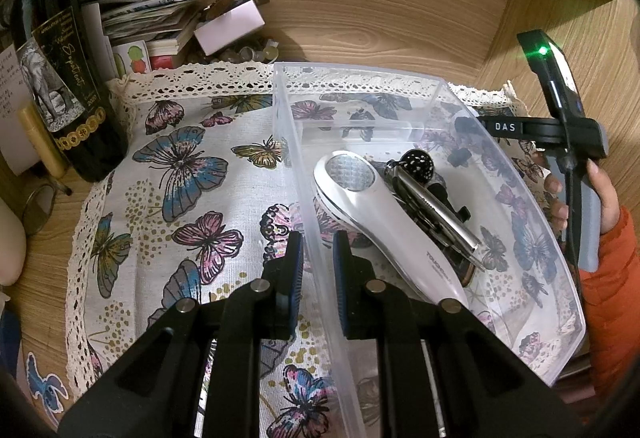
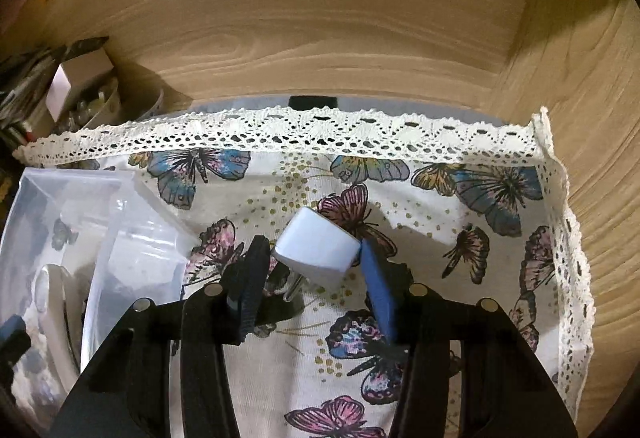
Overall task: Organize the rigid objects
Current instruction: 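Grasp the white cube charger with the right gripper, then carry the white charger into the box with the right gripper and release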
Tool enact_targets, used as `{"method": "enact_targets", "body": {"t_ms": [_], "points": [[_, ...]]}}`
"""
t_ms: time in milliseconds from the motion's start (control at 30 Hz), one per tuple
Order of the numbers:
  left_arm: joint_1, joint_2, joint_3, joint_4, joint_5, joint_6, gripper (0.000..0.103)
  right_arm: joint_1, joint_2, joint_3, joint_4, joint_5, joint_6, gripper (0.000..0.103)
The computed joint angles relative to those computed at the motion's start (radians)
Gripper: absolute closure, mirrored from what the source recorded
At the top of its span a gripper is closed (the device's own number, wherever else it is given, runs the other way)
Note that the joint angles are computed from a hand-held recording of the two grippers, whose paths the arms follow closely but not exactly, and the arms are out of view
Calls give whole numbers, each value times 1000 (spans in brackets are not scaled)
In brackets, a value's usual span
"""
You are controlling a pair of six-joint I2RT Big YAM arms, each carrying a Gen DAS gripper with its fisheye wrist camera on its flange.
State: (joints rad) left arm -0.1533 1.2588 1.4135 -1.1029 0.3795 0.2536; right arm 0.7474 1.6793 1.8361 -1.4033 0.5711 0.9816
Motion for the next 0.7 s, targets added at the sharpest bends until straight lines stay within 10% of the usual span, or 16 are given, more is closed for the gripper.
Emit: {"method": "enact_targets", "body": {"t_ms": [700], "points": [[3, 3, 4, -2, 2, 7, 89, 209, 9, 206, -60, 253, -89, 59]]}}
